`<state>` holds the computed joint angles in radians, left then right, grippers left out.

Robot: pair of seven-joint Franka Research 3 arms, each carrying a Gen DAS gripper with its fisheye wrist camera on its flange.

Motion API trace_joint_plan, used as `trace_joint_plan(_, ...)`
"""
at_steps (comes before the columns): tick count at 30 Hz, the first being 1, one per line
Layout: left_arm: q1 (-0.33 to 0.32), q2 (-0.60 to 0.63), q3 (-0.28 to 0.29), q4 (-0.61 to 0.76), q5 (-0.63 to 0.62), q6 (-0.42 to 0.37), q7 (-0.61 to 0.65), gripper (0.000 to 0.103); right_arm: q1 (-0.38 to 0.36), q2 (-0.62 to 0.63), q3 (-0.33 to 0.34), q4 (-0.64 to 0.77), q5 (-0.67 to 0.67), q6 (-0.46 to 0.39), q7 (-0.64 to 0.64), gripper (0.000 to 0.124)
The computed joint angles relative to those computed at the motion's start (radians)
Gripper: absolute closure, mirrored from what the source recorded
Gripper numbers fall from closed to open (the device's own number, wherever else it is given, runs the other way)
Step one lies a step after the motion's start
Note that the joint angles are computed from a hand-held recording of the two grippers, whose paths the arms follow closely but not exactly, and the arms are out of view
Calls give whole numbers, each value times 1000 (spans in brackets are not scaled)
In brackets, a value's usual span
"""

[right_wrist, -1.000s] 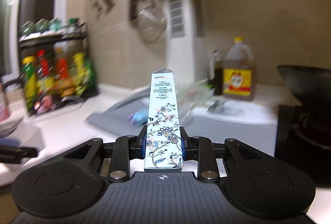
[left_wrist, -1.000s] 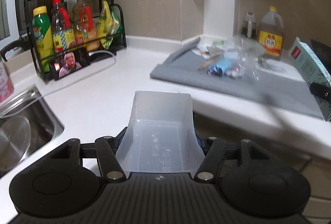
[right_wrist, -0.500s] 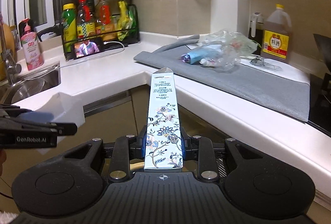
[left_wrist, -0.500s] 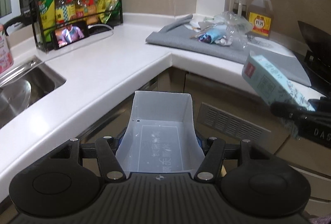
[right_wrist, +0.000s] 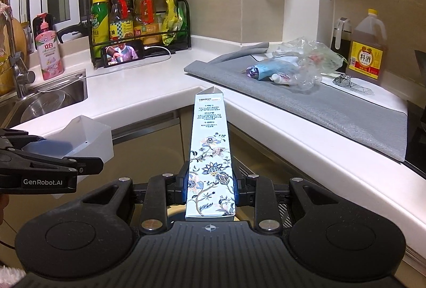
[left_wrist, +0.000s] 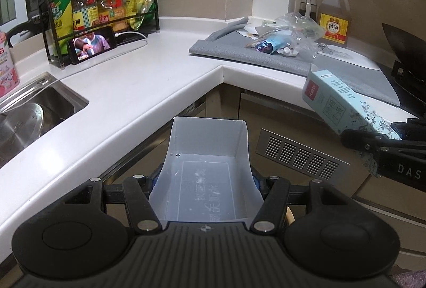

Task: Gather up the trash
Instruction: 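Lift the clear tray and floral box and carry both toward the blue bin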

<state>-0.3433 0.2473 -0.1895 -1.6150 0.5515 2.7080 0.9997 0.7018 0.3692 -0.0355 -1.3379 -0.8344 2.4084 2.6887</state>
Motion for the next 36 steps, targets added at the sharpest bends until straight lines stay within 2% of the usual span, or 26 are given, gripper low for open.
trace_joint_plan(16, -10, 23, -7, 26, -21, -19, 51, 38, -10, -16, 8, -41, -6, 17, 40, 93)
trace_joint_plan(32, -18, 64, 7, 84, -20, -41, 49, 38, -18, -2, 9, -34, 47, 26, -11, 93)
trace_joint_plan(36, -19, 82, 5, 105, -24, -58, 75, 38, -36, 11, 19, -23, 105, 37, -68, 93)
